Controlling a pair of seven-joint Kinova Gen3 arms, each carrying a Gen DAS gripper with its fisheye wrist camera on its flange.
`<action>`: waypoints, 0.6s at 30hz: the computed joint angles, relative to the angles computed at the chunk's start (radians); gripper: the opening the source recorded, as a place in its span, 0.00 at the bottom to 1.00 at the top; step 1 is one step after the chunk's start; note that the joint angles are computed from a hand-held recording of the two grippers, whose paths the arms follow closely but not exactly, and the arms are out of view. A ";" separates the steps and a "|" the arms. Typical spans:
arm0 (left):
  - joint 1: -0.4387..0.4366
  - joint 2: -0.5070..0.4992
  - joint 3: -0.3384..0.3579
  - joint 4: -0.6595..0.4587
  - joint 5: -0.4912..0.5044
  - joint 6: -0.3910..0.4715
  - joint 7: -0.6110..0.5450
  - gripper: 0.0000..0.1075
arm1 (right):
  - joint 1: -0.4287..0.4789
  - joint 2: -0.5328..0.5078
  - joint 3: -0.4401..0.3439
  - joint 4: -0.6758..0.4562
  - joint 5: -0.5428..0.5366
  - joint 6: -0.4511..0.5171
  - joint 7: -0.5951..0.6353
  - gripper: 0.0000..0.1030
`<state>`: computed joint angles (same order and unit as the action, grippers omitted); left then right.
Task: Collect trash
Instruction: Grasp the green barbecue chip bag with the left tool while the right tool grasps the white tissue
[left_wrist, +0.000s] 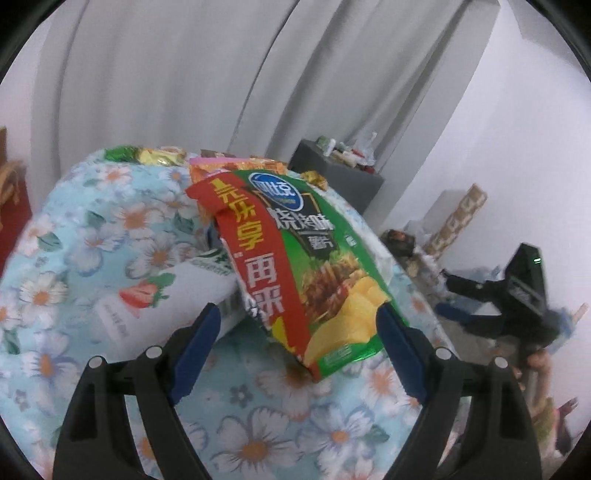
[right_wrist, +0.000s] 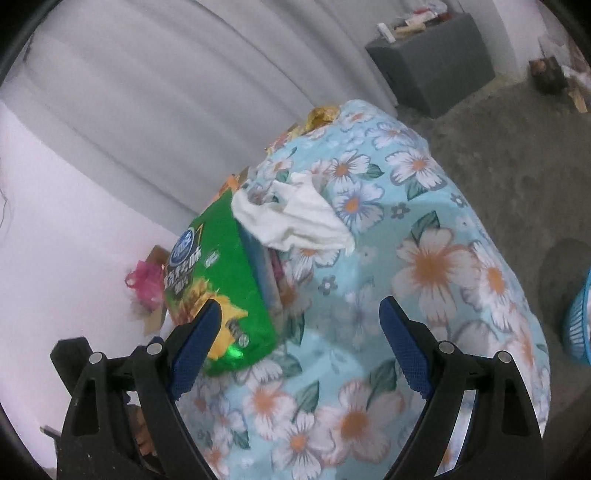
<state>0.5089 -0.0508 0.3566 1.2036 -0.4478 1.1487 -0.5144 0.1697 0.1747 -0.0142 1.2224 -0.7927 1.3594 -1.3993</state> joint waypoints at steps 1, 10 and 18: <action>-0.006 -0.007 -0.012 0.015 0.028 -0.026 -0.001 0.78 | 0.000 0.013 0.000 -0.010 -0.007 0.004 -0.011 0.81; -0.056 0.002 -0.058 0.054 0.211 -0.093 -0.096 0.75 | -0.006 0.103 -0.034 -0.126 0.013 -0.026 -0.074 0.81; -0.071 0.017 -0.083 0.089 0.279 -0.169 -0.094 0.63 | 0.002 0.253 -0.084 -0.257 0.026 0.023 -0.224 0.81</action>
<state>0.4383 -0.0343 0.2738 1.2929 -0.1692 0.9799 -0.6081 0.1721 0.4280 -0.0984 0.9653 -0.7671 1.3828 -1.6234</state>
